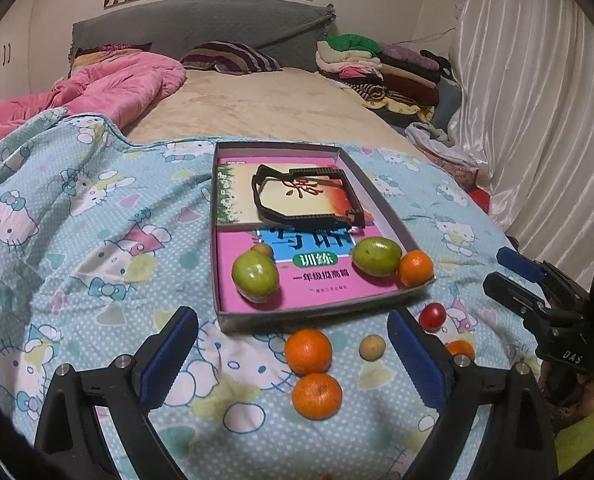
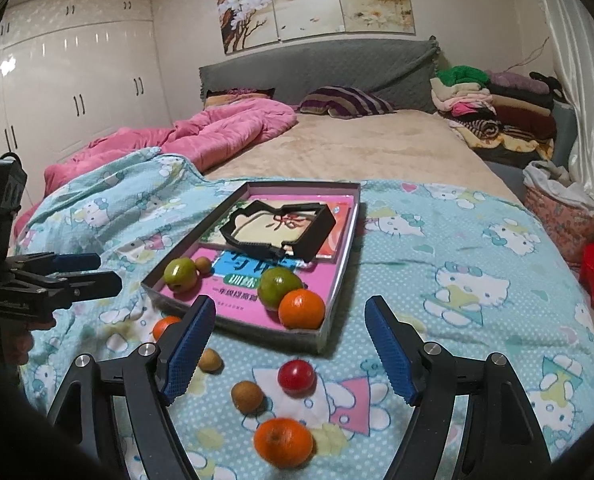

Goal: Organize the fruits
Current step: 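Withdraw both open tools from the tray toward the remaining fruits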

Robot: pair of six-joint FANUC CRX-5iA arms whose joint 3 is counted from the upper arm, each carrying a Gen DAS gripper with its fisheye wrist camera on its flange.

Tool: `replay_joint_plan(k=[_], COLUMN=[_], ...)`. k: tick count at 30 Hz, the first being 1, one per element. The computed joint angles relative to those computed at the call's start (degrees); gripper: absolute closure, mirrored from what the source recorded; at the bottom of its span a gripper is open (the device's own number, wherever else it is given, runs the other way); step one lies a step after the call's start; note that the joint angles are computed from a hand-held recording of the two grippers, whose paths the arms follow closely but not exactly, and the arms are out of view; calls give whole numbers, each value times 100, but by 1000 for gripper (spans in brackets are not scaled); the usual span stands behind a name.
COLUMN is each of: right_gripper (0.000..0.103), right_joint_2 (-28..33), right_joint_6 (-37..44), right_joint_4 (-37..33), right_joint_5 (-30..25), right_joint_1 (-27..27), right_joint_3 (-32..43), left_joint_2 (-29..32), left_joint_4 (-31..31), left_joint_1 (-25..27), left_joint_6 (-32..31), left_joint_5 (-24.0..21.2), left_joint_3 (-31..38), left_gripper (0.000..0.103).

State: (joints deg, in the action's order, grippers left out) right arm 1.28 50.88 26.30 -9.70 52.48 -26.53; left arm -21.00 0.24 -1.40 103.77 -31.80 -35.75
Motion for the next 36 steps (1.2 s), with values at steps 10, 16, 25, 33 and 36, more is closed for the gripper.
replay_joint_plan(k=[10, 16, 25, 33, 36], right_gripper=[25, 25, 25, 25, 25], right_joint_2=[-201, -256, -381, -476, -499], right_joint_6=[-484, -653, -684, -830, -817], right_joint_4=[399, 567, 500, 640, 627], right_joint_5=[-150, -193, -287, -367, -435], right_joint_1=[131, 228, 322, 378, 412], right_joint_3=[-400, -516, -609, -713, -729], left_joint_2=[5, -42, -199, -292, -292], left_joint_4=[-282, -351, -393, -400, -384], left_joint_1=[-331, -415, -449, -478, -498], left_joint_6=[255, 335, 379, 397, 398], left_joint_5=[-237, -355, -557, -639, -645], left_joint_3=[20, -19, -56, -110, -125], left_gripper=[7, 7, 7, 7, 7])
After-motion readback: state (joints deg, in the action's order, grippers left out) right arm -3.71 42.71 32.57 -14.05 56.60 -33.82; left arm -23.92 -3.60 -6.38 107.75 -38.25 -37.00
